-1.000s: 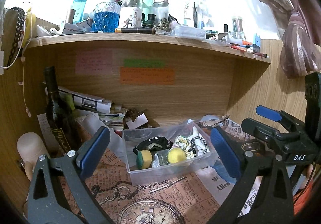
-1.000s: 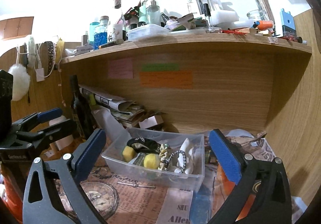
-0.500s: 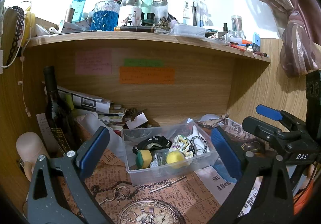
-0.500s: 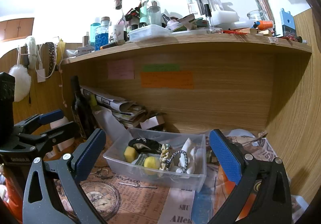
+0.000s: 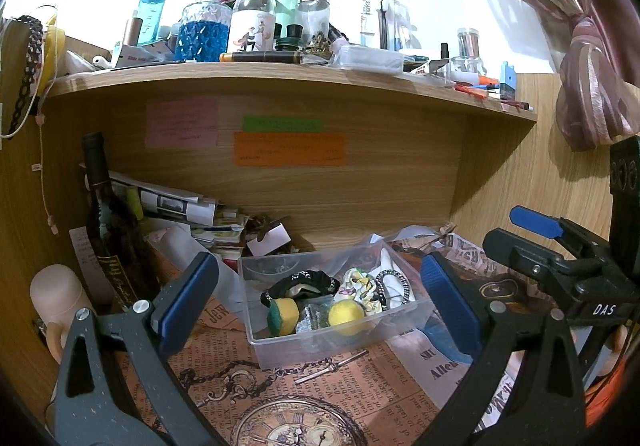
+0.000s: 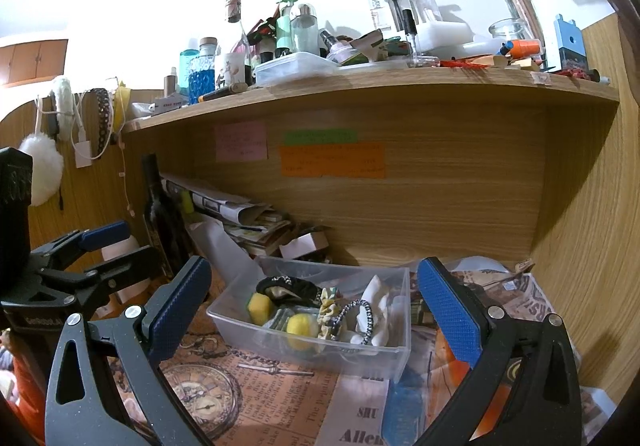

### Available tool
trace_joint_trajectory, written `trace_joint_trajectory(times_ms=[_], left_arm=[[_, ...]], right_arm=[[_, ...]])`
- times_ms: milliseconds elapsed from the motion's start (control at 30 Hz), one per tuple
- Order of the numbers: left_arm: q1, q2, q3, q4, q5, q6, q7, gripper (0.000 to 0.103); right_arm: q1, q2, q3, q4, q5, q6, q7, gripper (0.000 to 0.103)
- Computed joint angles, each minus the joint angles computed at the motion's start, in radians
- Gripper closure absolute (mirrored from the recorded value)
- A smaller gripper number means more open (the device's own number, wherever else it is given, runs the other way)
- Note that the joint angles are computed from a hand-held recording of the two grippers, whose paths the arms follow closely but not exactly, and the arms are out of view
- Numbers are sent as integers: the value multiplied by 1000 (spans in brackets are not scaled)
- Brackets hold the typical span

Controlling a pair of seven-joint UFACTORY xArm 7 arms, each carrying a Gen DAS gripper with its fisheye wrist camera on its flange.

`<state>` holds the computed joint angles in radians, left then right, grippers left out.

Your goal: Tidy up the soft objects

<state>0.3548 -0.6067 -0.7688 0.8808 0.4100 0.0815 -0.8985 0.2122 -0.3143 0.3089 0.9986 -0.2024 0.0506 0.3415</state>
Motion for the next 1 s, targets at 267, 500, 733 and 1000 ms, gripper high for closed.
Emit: trace_joint_trajectory(times_ms=[267,500,733,1000], left_arm=[[0,2,0,1,4,-3,1,0],[-2,4,3,0,2,-6,5,0],[5,-3,1,-4,-4,-19,4,0],[-28,21,27,-5,-15,-18,25,0]], right_arm=[[-1,0,1,-1,-2,-1,4,0],[8,-1,-6,0,4,0,0,0],[1,-4,0,-2,0,-1,6,0],[2,-4,-1,-2,0,-2,4,0]])
